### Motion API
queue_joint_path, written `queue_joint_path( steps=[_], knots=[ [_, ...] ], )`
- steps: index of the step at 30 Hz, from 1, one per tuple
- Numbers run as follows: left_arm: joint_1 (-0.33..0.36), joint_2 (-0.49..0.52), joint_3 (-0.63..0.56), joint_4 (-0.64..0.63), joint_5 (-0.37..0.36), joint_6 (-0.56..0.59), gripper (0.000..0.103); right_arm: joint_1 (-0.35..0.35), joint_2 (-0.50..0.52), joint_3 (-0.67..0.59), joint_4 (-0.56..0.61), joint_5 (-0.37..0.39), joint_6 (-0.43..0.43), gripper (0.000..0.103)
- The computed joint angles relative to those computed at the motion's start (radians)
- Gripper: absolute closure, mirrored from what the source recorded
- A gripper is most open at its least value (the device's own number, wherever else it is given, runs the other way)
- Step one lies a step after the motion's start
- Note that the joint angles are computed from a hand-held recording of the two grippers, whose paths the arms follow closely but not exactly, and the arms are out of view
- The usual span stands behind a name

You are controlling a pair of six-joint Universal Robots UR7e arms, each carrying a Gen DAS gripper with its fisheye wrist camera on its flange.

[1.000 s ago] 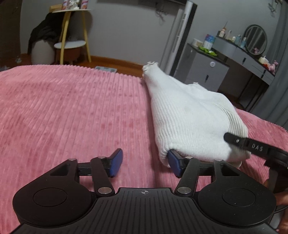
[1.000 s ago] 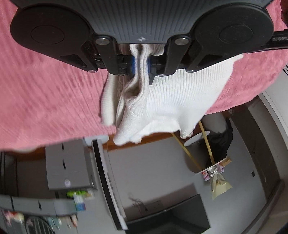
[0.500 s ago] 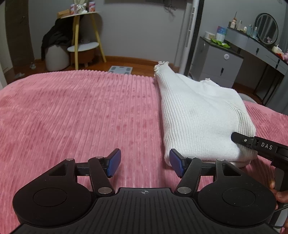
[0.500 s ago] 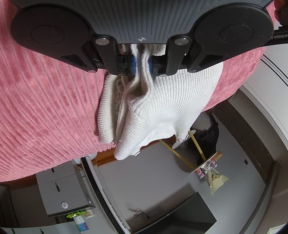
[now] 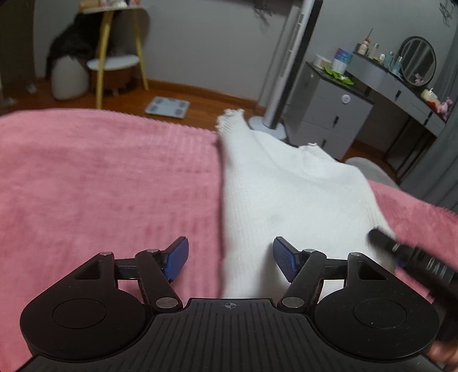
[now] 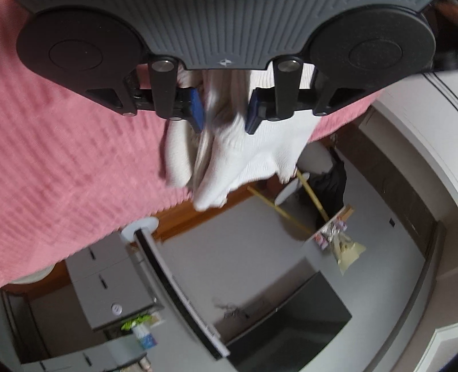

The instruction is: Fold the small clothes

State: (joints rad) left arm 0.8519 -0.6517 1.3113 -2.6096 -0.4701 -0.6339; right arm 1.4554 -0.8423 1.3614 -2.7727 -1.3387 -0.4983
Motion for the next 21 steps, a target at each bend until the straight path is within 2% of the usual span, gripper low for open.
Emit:
queue_joint_path(
  steps=[4, 8, 13, 16, 18, 19, 21],
  knots=[
    [0.030, 0.048, -0.058, -0.139, -0.058, 0.133, 0.034, 0.013, 0.009, 0.010, -0.037, -0.040, -0.062, 0.079],
    [0.061, 0.060, -0.098, -0.096, -0.123, 0.142, 0.041, 0.019, 0.014, 0.007, -0.037, -0.065, -0.076, 0.083],
    [0.076, 0.063, -0.083, -0.122, -0.143, 0.175, 0.041, 0.027, 0.021, -0.003, -0.016, -0.112, -0.081, 0.083],
    [0.083, 0.063, -0.054, -0.200, -0.156, 0.197, 0.036, 0.023, 0.027, -0.006, -0.013, -0.116, -0.088, 0.083],
    [0.084, 0.056, -0.037, -0.219, -0.157, 0.173, 0.030, 0.018, 0.029, -0.015, 0.004, -0.109, -0.080, 0.082],
    [0.082, 0.049, -0.023, -0.228, -0.156, 0.162, 0.028, 0.015, 0.027, -0.022, 0.023, -0.101, -0.074, 0.080],
    [0.080, 0.034, 0.001, -0.240, -0.164, 0.147, 0.024, 0.012, 0.023, -0.028, 0.034, -0.103, -0.037, 0.058]
  ],
)
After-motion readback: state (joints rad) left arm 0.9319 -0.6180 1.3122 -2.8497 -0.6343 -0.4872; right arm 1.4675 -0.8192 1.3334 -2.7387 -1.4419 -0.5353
